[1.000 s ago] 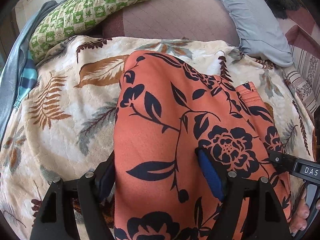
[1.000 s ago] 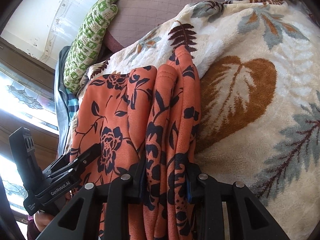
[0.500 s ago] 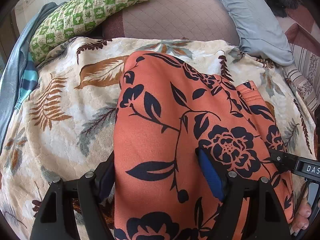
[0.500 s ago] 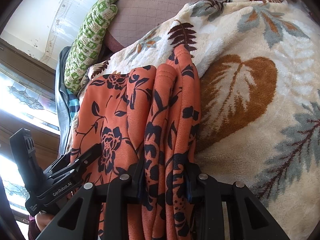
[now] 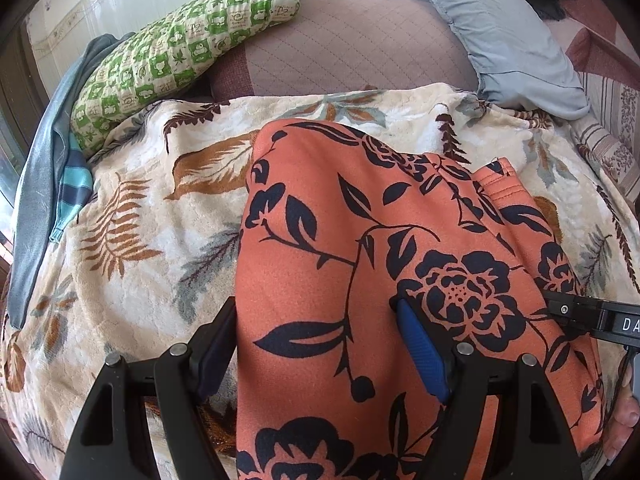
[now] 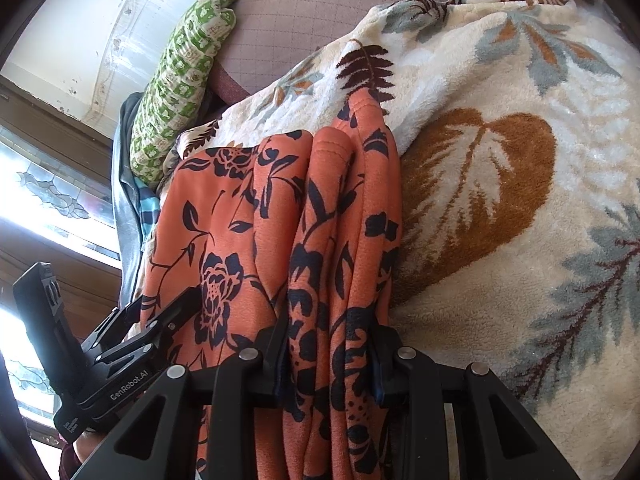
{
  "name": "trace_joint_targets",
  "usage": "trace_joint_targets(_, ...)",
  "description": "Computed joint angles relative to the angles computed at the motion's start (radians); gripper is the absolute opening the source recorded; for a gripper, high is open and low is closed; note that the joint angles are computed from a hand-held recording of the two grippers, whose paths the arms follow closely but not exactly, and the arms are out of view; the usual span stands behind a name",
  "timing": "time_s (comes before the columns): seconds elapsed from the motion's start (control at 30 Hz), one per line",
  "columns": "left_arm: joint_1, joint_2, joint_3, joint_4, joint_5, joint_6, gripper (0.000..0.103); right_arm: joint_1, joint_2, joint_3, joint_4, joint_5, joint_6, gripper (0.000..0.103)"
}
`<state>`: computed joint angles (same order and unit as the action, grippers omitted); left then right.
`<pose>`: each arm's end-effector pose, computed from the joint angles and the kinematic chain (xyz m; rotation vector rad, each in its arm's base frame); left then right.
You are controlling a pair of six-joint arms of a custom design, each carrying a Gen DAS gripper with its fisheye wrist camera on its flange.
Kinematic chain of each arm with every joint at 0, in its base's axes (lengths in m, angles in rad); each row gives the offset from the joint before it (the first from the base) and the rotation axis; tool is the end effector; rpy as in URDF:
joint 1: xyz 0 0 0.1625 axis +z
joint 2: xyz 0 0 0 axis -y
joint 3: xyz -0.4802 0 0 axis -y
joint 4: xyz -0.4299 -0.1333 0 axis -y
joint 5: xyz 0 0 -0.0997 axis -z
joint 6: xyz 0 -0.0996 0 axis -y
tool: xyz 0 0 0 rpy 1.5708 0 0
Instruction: Fold small clothes
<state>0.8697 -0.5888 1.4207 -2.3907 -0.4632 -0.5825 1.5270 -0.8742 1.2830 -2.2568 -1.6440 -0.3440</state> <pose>-0.3384 -0.7456 0.0657 0.1340 2.1234 -0.7773 0.0897 -0.8304 0.2917 0.4323 -2.9607 0.3884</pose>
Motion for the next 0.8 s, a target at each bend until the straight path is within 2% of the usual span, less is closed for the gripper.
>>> trace_joint_targets(0.27, -0.016, 0.016, 0.006, -0.05, 0.065, 0.053, 0.079, 0.001, 0.001, 0.0, -0.001, -0.001, -0.003, 0.033)
trace_joint_targets(0.4, -0.017, 0.02, 0.004, -0.054, 0.074, 0.063, 0.079, 0.001, 0.001, 0.001, -0.002, -0.002, -0.003, 0.033)
trace_joint_targets(0.6, -0.017, 0.016, 0.007, -0.064, 0.059, 0.06, 0.079, 0.0, 0.0, 0.003, 0.0, 0.003, -0.002, 0.033)
trace_joint_targets(0.8, -0.012, -0.018, 0.029, -0.045, 0.008, 0.016, 0.079, -0.006, 0.004, -0.016, 0.028, 0.021, 0.0, 0.034)
